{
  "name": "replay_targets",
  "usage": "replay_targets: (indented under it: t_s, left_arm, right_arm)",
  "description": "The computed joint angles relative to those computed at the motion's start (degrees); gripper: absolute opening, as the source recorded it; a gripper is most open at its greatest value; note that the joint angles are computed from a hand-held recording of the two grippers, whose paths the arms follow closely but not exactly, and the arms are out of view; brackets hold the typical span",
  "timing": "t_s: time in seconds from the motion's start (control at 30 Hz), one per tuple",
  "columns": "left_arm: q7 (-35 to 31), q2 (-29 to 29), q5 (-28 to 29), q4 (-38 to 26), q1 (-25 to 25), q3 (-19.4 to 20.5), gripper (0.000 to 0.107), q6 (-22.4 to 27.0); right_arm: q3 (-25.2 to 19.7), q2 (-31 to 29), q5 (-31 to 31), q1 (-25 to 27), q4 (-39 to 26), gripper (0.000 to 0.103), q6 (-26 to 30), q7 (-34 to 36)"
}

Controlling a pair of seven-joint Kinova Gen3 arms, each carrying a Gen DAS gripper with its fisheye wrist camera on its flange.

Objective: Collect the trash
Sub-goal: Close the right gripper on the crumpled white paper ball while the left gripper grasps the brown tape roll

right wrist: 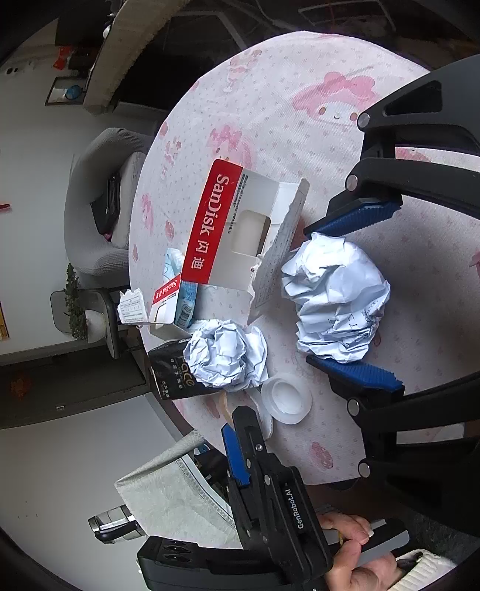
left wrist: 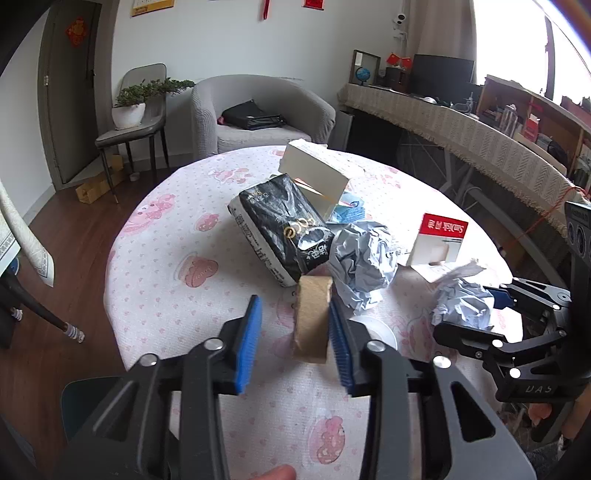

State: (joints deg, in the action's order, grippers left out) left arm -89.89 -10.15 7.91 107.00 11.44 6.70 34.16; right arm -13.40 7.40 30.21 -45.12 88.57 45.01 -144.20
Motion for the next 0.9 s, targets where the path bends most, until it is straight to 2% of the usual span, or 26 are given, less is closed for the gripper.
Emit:
replay_targets:
  t_s: [0.23,0.3,0.5,0.63,0.7,0.77,0.9]
  left_arm:
    - [-4.53,-1.13,3.68,0.40,0.80,-2.66,0.035,0.89]
    - [-8.39,-0.60,7.52,0.23,1.62,-4.96,0.035,2.06]
    - [-14.91,-0.37,15.56,0.57,0.68,-7.19,0.037,3.15]
    - [-18.54,0.21,19.46,0.24,-0.09,-8.03,0.036,4.67]
    - [-20.67,0.86,21.98,0.08,-0.46,-8.36,0.029,5.92]
    - [-20.41,1.17,21.99,-0.02,-1.26,-7.20,0.019,6.13]
    - [-20.60,0.26,22.19,0.42,-1.85,-6.47,0.019,5.23]
  right_arm:
    - [-0.39,0.25,-0.84,-0.79,-1.88,0.062,-0.74,0.50]
    - [-0.43,0.60,0.22,-1.62,-2.83,0.062,0.44,0.57]
    - [-0.29,0.76,-0.70,-1.85,-3.50,0.062,0.80,1.71]
    - [-0.27,-0.10,-1.35,-1.43,-2.91,0.062,-0.87,1.91]
    - [-0.38,-0.32,-1.76,-1.13,-2.63,0.062,-1.46,2.01]
    - [-0.47,-0.29,-1.91,-1.03,-2.63,0.062,-1.41,2.08]
    - [-0.55,-0.50,-0.84,-1.39,-2.90,0.062,-1.20,1.31]
